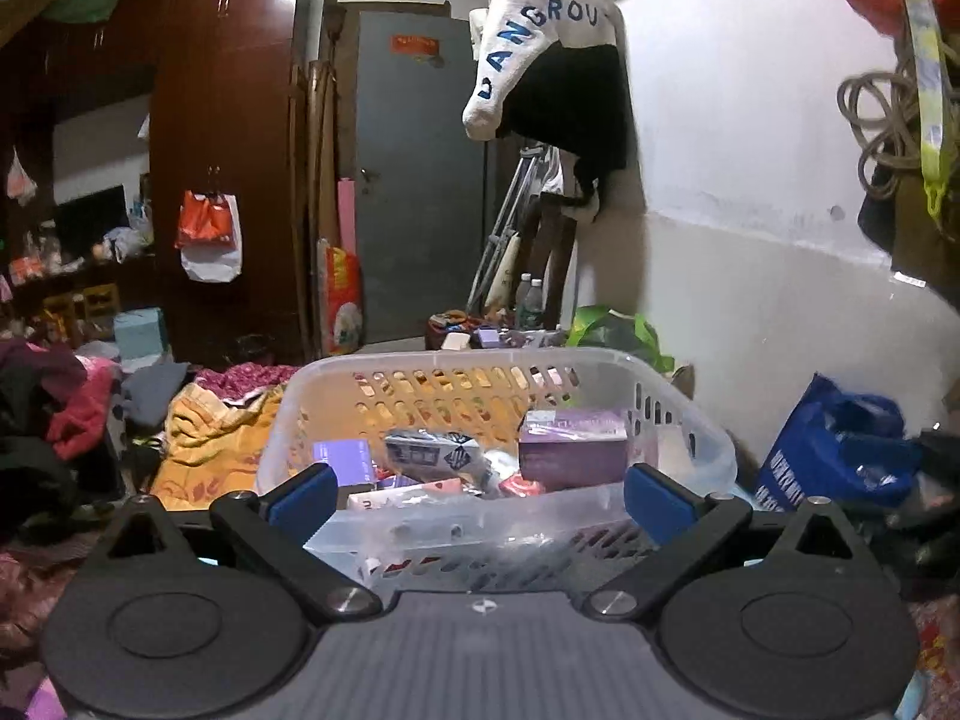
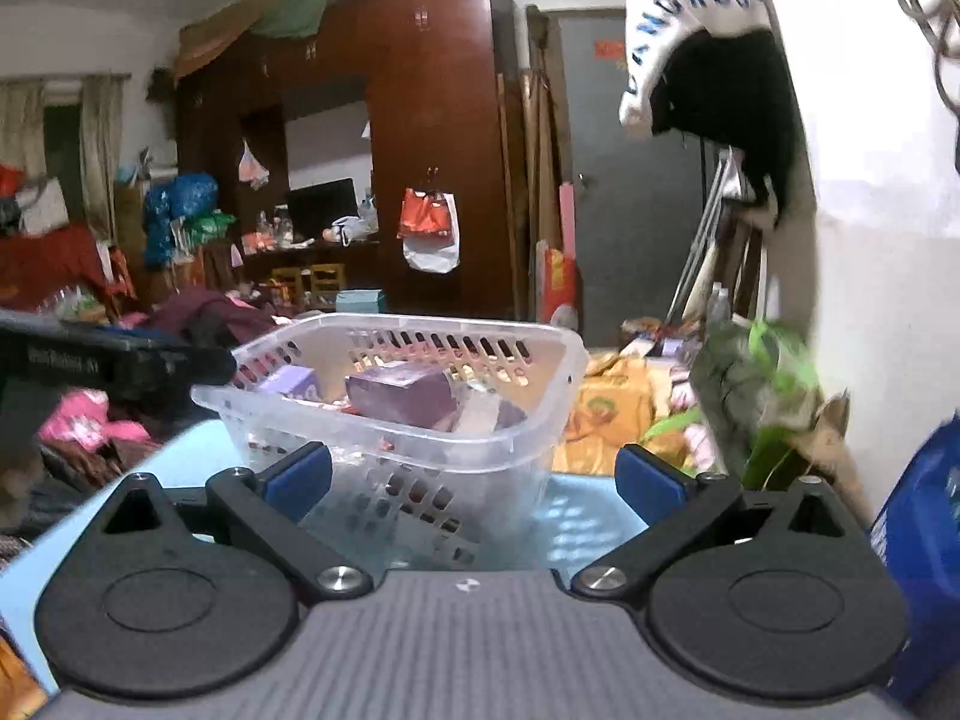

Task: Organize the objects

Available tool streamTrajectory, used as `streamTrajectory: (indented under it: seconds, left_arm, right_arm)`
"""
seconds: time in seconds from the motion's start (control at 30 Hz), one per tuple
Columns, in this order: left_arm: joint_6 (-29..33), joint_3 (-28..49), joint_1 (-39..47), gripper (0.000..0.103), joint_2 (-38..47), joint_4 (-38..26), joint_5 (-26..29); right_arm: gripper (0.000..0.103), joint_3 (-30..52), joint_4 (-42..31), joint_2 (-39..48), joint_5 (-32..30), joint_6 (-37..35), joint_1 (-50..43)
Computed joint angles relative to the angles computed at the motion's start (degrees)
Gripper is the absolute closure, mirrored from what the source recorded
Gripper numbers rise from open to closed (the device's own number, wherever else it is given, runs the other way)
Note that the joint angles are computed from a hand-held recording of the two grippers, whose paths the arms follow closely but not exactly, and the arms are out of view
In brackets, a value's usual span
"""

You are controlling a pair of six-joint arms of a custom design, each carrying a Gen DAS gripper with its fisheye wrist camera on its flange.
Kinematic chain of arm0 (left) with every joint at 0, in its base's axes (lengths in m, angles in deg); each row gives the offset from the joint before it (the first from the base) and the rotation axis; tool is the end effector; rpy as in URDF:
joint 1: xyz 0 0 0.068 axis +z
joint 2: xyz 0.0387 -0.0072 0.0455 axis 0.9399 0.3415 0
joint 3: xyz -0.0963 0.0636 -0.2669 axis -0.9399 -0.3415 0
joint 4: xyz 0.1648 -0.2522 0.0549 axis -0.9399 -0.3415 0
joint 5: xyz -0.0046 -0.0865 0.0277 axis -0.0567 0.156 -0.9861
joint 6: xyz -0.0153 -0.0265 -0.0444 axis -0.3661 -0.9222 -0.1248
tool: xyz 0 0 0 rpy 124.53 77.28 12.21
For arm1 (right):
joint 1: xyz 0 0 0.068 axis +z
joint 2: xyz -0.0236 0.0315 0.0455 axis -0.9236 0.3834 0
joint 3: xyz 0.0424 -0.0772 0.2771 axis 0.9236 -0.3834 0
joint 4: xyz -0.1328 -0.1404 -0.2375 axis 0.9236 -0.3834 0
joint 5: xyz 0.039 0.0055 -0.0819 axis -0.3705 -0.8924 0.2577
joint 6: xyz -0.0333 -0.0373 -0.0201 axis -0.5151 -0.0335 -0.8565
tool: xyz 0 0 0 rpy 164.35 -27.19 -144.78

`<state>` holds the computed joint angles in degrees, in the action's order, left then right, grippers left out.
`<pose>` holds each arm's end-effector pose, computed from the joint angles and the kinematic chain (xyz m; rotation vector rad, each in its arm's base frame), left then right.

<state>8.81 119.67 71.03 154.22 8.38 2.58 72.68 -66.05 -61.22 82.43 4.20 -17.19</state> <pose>0.3414 -0.0186 0.2148 0.8329 1.8722 -0.5479 0.1006 0.0755 0.1763 0.2556 1.9087 -0.0652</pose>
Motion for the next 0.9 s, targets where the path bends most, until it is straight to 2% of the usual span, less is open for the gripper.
streamTrajectory:
  seconds: [0.07,0.13,0.47,0.9]
  left_arm:
    - [0.80,-1.28,0.25,0.001,-1.39,-0.38,-0.59]
    - [0.92,-2.56,0.59,0.001,-2.48,-0.37,-0.30]
    - [1.63,-2.61,1.58,0.001,-2.14,-1.23,-1.97]
    - [1.66,-3.30,2.55,0.001,-2.60,-0.42,-1.46]
  right_arm:
    - [0.000,0.62,0.15,-1.14,-2.56,-2.57,-3.09]
    - [0.000,0.85,-0.50,-1.51,-2.23,-3.26,-3.64]
    - [0.000,-0.04,-1.39,-1.19,-3.27,-2.21,-4.20]
    - [0.000,0.17,-2.29,-1.37,-0.50,-1.53,-1.81]
